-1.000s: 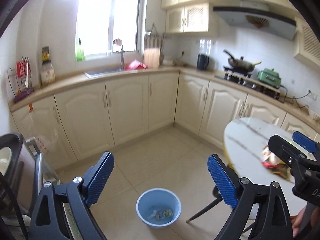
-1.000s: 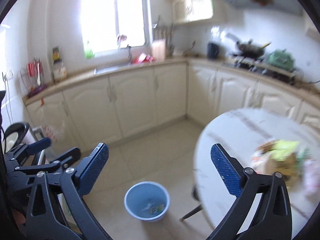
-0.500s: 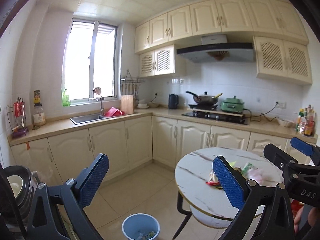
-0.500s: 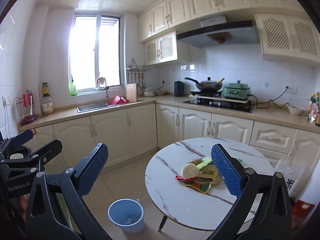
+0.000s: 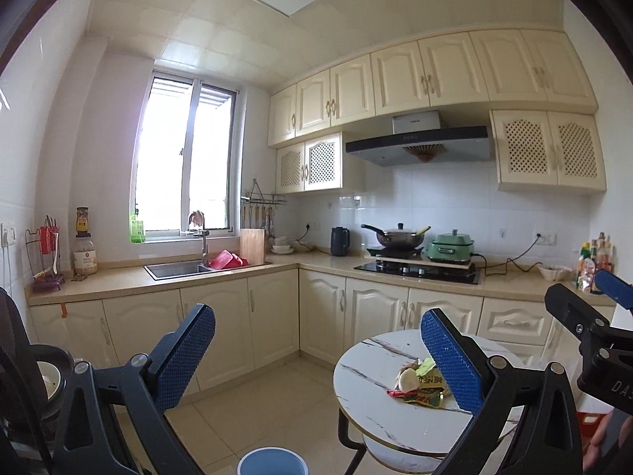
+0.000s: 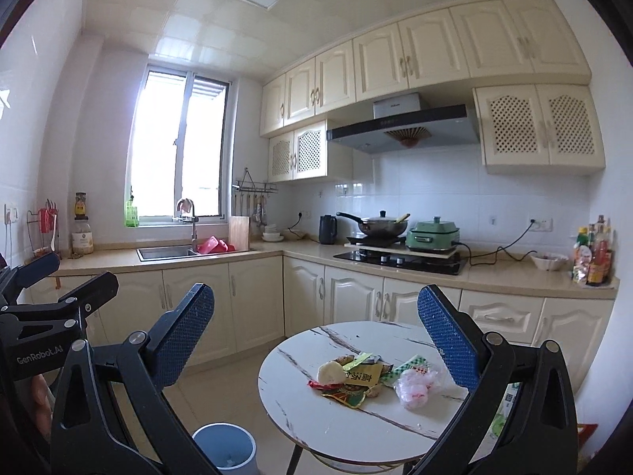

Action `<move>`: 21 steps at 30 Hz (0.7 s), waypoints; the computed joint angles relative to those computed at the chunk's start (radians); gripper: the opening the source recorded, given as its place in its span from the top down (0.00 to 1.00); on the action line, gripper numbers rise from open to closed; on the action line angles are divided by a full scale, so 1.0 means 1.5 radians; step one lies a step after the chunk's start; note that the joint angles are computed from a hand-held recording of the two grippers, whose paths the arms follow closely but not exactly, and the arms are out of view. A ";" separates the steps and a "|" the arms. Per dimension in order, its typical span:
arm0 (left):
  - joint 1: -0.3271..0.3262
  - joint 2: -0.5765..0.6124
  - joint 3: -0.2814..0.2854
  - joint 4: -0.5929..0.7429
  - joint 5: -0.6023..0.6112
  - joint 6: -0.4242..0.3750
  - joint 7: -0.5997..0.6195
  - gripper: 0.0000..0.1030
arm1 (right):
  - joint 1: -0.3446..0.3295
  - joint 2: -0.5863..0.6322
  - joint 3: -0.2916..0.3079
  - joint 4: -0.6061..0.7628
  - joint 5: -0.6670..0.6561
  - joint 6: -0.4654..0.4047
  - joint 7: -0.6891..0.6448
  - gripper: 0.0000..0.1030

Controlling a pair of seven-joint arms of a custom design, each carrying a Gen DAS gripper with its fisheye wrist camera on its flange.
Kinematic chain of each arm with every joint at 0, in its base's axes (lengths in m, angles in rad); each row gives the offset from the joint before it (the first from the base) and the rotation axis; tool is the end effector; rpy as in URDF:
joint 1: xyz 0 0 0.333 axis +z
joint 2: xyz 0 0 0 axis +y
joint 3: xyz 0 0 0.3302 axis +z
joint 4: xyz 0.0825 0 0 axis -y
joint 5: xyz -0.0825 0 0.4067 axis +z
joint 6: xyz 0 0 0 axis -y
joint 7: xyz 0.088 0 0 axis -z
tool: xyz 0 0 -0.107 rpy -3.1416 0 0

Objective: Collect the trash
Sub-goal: 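Raise both tools away from the bin back toward the table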

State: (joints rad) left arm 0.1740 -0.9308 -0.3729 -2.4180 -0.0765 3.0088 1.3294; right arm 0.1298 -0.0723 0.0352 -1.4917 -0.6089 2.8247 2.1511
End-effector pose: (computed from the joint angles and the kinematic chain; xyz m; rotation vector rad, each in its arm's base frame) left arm 0.3022 -0.1436 0.7665 -1.2651 1.2911 -1.2123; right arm 0.5568 0.1232 0.8713 -1.3026 1.2875 -1.1855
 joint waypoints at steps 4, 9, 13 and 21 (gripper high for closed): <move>0.001 -0.005 -0.004 -0.004 0.001 0.006 -0.002 0.01 | -0.004 -0.009 0.004 -0.007 -0.024 0.005 0.021 0.00; 0.006 0.007 -0.007 0.011 0.003 0.005 -0.002 0.01 | -0.003 -0.008 0.004 -0.005 -0.019 0.004 0.015 0.00; 0.003 0.009 -0.005 0.014 0.004 0.003 0.001 0.01 | -0.004 -0.010 0.003 -0.008 -0.014 0.004 0.010 0.00; 0.031 0.077 -0.023 0.107 0.023 -0.024 -0.012 0.01 | -0.005 -0.006 0.003 -0.003 -0.007 0.000 0.006 0.00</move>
